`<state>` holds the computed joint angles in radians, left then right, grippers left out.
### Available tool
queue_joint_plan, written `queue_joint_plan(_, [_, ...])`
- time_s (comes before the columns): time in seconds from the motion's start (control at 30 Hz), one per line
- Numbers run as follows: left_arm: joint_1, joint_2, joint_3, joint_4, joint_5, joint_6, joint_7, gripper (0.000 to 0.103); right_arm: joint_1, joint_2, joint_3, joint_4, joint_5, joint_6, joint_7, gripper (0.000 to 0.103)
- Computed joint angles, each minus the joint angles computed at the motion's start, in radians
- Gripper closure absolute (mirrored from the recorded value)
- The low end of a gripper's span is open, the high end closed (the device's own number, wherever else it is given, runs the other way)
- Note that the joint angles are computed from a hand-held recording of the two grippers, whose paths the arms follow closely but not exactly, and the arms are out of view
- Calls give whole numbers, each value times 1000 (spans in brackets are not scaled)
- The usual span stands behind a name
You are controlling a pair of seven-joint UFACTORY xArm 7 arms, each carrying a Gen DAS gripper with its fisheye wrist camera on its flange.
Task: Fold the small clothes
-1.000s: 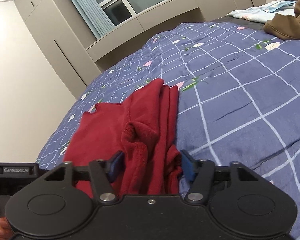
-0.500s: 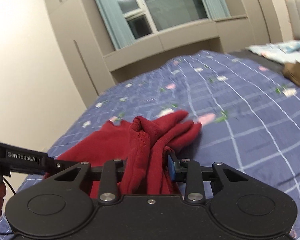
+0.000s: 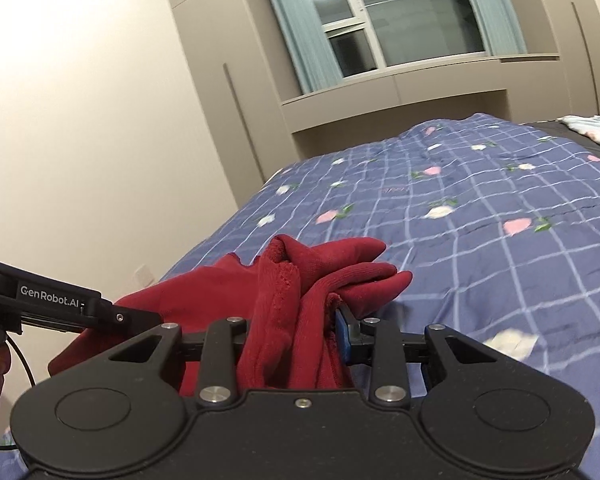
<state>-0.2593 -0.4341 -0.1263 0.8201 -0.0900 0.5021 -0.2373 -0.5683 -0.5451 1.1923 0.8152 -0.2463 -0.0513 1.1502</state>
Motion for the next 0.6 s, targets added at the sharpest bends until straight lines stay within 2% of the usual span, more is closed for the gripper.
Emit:
queue_joint_plan(0.1, [-6, -60, 22, -75, -28, 7, 0, 73, 46, -15, -2, -7, 2, 39, 9, 69])
queue_joint_plan(0.27, [-18, -78, 41, -149, -65, -9, 8, 71, 104, 13, -12, -12, -18, 125, 32, 68])
queue_joint_plan(0.4, [-13, -93, 32, -196, -70, -42, -10, 67, 134, 35, -24, -25, -52, 163, 62, 66])
queue_joint_plan(0.6, [7, -115, 8, -216, -47, -30, -63, 56, 176, 47, -52, -17, -110, 228, 114, 52])
